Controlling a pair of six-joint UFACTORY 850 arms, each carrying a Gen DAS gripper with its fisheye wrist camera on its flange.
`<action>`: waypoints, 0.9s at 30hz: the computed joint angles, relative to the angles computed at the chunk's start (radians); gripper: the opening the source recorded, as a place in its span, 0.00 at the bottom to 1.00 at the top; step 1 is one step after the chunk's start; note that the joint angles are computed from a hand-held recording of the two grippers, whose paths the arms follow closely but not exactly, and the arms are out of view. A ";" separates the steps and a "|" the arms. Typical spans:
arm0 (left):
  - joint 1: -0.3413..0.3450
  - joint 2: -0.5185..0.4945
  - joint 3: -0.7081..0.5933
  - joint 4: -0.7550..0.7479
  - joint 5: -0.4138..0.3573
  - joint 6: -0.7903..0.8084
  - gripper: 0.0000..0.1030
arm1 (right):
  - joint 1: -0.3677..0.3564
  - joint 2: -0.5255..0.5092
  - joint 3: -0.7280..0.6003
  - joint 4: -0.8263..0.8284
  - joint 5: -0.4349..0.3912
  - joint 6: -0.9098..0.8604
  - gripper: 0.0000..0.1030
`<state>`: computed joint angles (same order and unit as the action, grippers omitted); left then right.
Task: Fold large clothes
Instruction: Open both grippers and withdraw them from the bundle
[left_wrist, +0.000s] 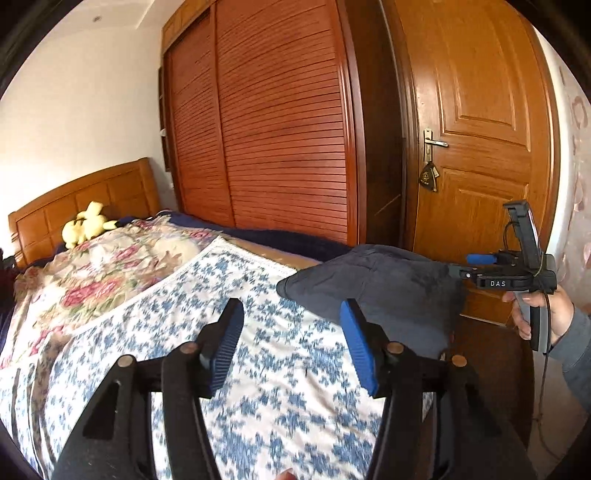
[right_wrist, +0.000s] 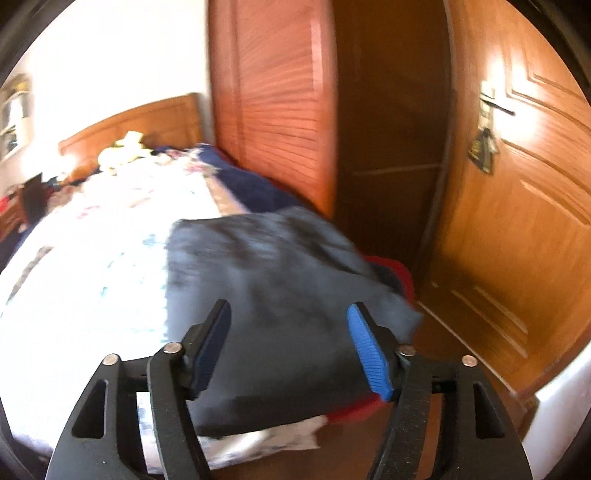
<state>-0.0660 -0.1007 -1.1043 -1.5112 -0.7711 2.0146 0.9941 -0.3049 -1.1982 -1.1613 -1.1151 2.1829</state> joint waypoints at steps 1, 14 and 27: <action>0.013 0.014 0.016 0.010 -0.004 -0.006 0.52 | 0.010 -0.017 -0.029 -0.009 0.000 -0.012 0.73; 0.185 0.153 0.187 0.078 -0.023 -0.054 0.52 | 0.096 -0.292 -0.442 -0.068 0.017 -0.179 0.85; 0.385 0.124 0.270 -0.043 0.065 0.021 0.53 | 0.145 -0.638 -0.916 -0.039 0.100 -0.348 0.85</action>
